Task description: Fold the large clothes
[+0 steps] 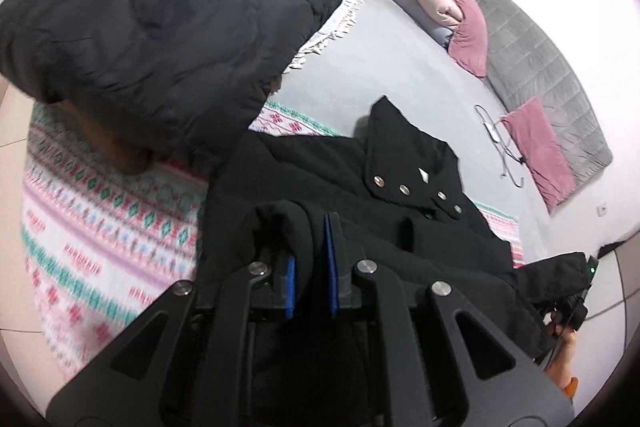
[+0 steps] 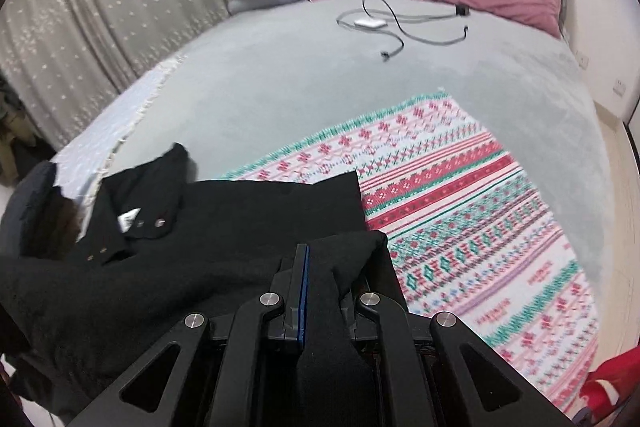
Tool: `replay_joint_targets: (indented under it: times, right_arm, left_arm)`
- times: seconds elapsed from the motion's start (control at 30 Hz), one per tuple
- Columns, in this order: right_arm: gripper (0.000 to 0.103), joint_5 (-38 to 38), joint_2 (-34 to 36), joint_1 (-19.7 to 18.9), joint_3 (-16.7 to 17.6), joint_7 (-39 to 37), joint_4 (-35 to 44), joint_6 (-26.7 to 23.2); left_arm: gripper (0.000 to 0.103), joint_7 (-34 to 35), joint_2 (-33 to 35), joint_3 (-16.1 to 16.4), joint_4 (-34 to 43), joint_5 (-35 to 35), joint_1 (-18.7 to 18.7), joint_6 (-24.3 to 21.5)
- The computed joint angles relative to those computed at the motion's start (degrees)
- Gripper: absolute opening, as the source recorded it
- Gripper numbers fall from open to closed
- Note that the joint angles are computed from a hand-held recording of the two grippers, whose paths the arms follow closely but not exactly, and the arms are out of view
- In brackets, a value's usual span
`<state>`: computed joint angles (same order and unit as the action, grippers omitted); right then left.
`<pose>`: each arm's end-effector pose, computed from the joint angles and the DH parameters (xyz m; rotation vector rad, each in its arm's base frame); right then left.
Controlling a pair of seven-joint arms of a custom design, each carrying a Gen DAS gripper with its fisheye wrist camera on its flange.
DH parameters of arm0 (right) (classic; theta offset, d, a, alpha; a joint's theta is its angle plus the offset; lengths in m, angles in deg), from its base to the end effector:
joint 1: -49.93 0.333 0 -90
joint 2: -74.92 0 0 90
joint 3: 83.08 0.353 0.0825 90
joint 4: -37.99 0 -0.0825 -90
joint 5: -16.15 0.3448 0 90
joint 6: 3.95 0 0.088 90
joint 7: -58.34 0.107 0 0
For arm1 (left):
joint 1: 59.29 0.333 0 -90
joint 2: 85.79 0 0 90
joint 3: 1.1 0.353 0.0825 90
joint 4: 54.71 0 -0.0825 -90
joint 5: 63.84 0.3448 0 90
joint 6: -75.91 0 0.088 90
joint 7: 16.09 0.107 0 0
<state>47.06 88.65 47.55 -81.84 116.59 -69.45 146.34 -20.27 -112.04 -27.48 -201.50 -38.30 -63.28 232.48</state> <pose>0.6285 -0.0258 0.4949 -1.9159 1.6840 -0.3281 0.3256 -0.2344 0.5203 -2.4535 1.0909 -0.9141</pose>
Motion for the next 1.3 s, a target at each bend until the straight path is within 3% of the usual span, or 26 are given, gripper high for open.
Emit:
replay_joint_targets:
  times: [0.13,0.27,0.33,0.37,0.4,0.47,0.5,0.53,0.6,0.73,0.77,0.9,0.97,1.07,1.13,1.2,1.23,1.3]
  right_arm:
    - [0.009,-2.57,4.38,0.68,-0.02,3.12,2.39,0.55]
    - [0.012,-0.49,6.69,-1.47,2.17,0.56,3.62,-0.47]
    - [0.016,1.9,6.64,-3.03,3.18,-1.93,4.24,-2.62]
    - [0.017,4.13,6.26,-4.38,3.83,-3.87,4.74,-4.85]
    - [0.024,7.39,5.86,-6.05,4.46,-6.31,5.43,-7.59]
    - [0.044,13.87,4.75,-8.73,4.58,-10.83,6.37,-12.5]
    - [0.059,16.19,4.23,-9.3,4.24,-12.46,6.49,-13.68]
    - [0.065,19.88,3.03,-10.55,4.04,-15.68,5.94,-14.81]
    - [0.066,23.11,1.98,-11.4,2.83,-19.03,6.13,-17.57]
    - [0.074,24.28,-0.1,-11.52,-0.7,-23.48,4.55,-21.79]
    - [0.075,22.78,-0.47,-11.08,-1.68,-24.43,3.56,-22.08]
    - [0.077,16.7,1.59,-9.88,-3.64,-23.61,3.08,-25.7]
    - [0.077,13.23,3.87,-9.34,-3.9,-20.22,3.92,-28.88]
    - [0.079,14.58,8.71,-11.35,-1.83,-15.72,7.04,-36.57]
    - [0.079,18.48,8.74,-10.86,-1.59,-16.41,5.76,-34.66]
    - [0.077,19.22,8.79,-9.82,-1.11,-15.74,5.45,-32.7]
    - [0.067,19.2,8.73,-9.38,-0.93,-15.64,5.34,-31.93]
    - [0.045,19.52,8.96,-8.99,-0.47,-15.1,5.57,-32.14]
  left_arm:
    - [0.017,-4.27,4.83,-1.68,-0.11,4.93,4.67,3.71]
    - [0.02,-8.32,6.62,-1.29,-2.41,8.41,5.96,8.84]
    - [0.037,-9.78,4.25,-1.42,-4.98,10.4,7.13,14.63]
    - [0.058,-9.67,2.47,-1.63,-6.36,10.48,7.96,17.35]
    - [0.072,-10.03,0.09,-2.51,-7.62,10.54,9.19,19.39]
    - [0.075,-10.04,-6.2,-3.55,-9.73,9.79,9.75,20.4]
    - [0.075,-8.81,-8.45,-2.49,-10.45,8.86,7.95,19.76]
    - [0.076,-7.19,-10.33,-1.02,-11.21,7.91,5.67,18.9]
    - [0.08,-4.15,-14.21,1.01,-12.54,5.72,0.98,15.3]
    - [0.082,4.04,-18.23,3.6,-13.36,-0.68,-9.64,0.77]
    - [0.082,5.68,-17.95,3.76,-13.44,-2.19,-10.95,-1.08]
    - [0.082,12.32,-12.89,8.19,-16.12,-10.58,-17.8,0.39]
    - [0.082,14.41,-8.92,9.83,-17.51,-14.67,-20.09,4.29]
    - [0.082,13.05,-6.14,7.27,-21.51,-16.74,-16.4,17.93]
    - [0.083,11.88,-4.8,3.16,-22.18,-17.4,-11.7,22.81]
    - [0.08,10.96,-3.96,-1.79,-21.52,-18.16,-6.72,24.48]
    - [0.075,10.25,-3.77,-4.35,-20.87,-18.51,-4.25,24.59]
    - [0.046,7.61,-4.69,-7.91,-20.29,-19.99,-1.53,24.32]
